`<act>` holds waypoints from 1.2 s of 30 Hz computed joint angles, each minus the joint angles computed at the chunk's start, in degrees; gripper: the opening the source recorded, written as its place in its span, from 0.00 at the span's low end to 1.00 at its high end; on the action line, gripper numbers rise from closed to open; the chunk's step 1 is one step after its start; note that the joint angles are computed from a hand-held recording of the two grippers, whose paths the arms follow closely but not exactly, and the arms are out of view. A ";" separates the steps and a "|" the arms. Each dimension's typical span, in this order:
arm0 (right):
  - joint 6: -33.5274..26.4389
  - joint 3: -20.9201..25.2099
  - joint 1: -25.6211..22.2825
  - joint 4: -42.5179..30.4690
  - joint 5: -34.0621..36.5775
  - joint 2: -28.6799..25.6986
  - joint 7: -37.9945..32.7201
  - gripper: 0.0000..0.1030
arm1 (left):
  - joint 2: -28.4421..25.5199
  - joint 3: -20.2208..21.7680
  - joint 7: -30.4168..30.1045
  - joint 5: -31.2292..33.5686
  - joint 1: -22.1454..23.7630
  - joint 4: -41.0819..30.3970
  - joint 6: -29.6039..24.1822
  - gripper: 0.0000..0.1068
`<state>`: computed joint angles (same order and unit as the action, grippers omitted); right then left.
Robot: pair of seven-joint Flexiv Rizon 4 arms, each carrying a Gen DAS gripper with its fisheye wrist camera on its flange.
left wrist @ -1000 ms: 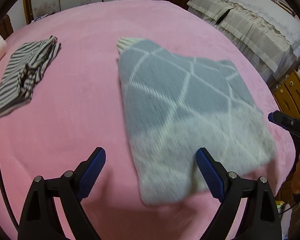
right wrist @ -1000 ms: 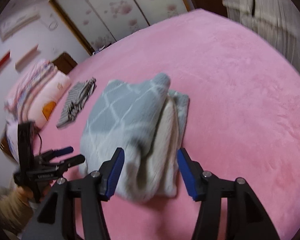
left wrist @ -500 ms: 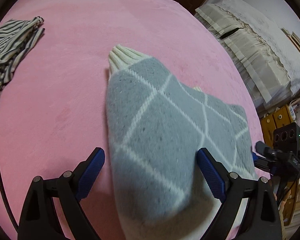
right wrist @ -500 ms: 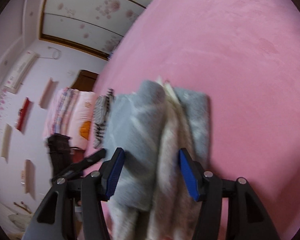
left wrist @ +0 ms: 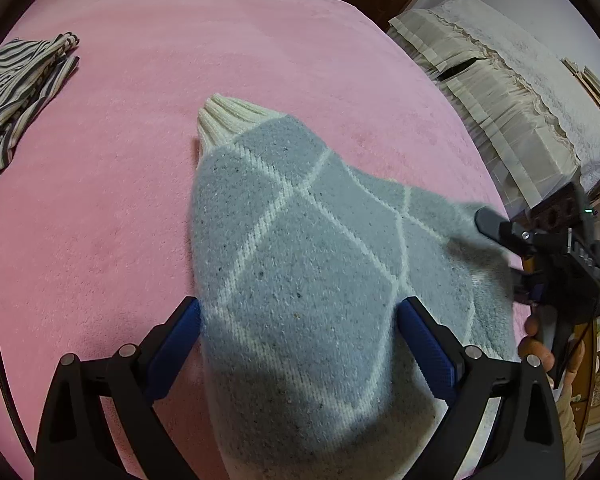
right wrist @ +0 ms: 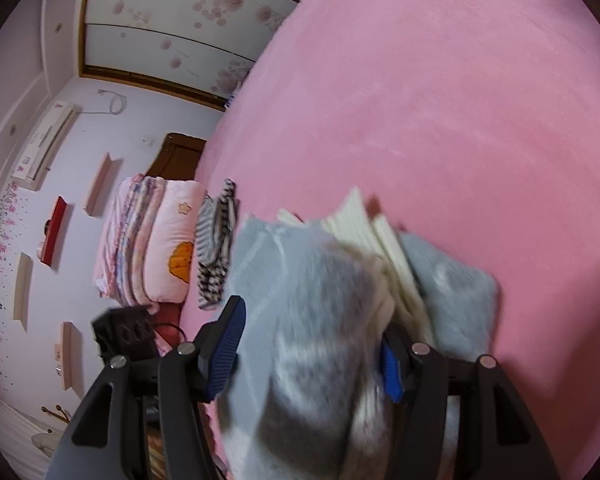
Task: Fold small clothes
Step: 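Grasp the folded sweater edge with both grippers and lift it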
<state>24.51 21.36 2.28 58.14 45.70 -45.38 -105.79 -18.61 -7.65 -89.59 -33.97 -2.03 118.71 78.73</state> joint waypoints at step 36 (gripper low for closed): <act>39.66 -4.01 8.76 29.11 -33.89 15.17 -0.99 0.54 | 2.51 7.67 -13.97 27.14 -4.55 -4.73 -6.01 0.93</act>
<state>64.17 17.36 11.04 87.25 11.82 -30.21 -106.78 -16.10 0.02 -103.55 -6.83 -6.57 113.99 72.72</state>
